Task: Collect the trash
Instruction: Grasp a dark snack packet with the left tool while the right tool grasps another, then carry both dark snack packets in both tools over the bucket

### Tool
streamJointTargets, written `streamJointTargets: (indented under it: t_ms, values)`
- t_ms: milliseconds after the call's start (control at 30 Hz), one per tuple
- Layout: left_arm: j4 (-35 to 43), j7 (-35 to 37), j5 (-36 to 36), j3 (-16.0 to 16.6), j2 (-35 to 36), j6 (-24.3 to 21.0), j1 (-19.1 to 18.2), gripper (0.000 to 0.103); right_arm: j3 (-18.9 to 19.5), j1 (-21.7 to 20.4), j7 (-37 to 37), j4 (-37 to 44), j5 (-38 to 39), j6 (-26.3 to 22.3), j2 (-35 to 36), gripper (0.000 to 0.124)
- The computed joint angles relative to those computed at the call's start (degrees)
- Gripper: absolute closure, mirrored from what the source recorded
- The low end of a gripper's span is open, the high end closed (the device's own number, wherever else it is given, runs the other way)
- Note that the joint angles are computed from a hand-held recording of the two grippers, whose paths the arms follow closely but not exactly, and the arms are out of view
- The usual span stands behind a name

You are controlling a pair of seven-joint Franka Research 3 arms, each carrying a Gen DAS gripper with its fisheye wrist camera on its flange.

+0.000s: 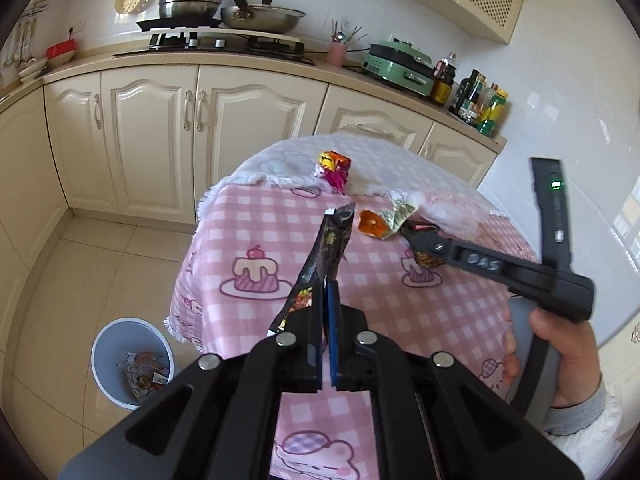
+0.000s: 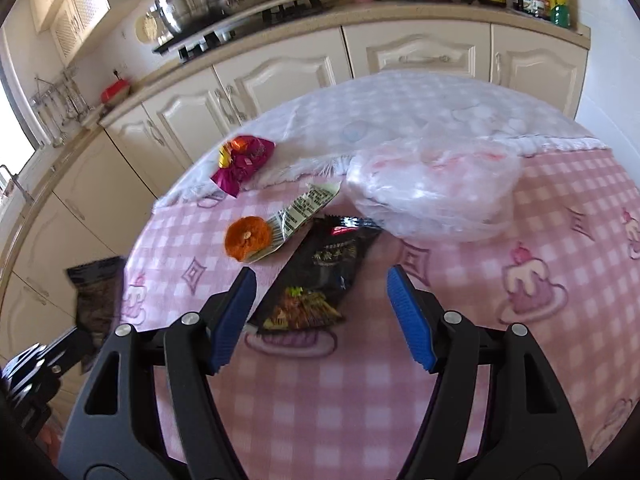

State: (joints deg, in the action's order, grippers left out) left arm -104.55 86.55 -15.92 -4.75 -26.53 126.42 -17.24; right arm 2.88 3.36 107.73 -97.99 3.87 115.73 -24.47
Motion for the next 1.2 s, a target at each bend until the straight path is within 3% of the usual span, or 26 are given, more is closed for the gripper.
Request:
streamJointTargets:
  t_ms: [67,167,400,600,833,1200]
  values:
    - [-0.20,0.24,-0.49,0.30,0.04,0.31,-0.10,0.101,0.86,-0.45,0.16,-0.62,-1.95,0.15,-0.41,0.093]
    - [-1.43,0.75,-1.44,0.74,-0.70,1.09,-0.29,0.101,0.20,0.38,-1.19,-2.34,-0.37,1.31,-2.15,0.101]
    - [-4.16,2.52,-5.72,2.47,-2.72,3.00,-1.85,0.101,3.15,-0.81,-0.31,-8.43,-3.30,7.76,-9.72,0.103]
    - [-7.06,5.29,-8.94,4.68,-6.06,4.41,-2.94,0.101,5.85,1.06,-1.03,-7.09,-2.46,9.65,-10.22,0.103]
    - [-11.95,5.53,-9.21,8.37,-11.29,5.16,-0.73,0.101,10.03,6.89,-2.63,-0.95,-1.08,11.78,-2.57,0.103]
    - [-20.20,4.71,-5.24,15.14,-13.84,4.16,7.58,0.101,12.73,17.80,-0.67,9.22,-3.48,11.65,16.00,0.103]
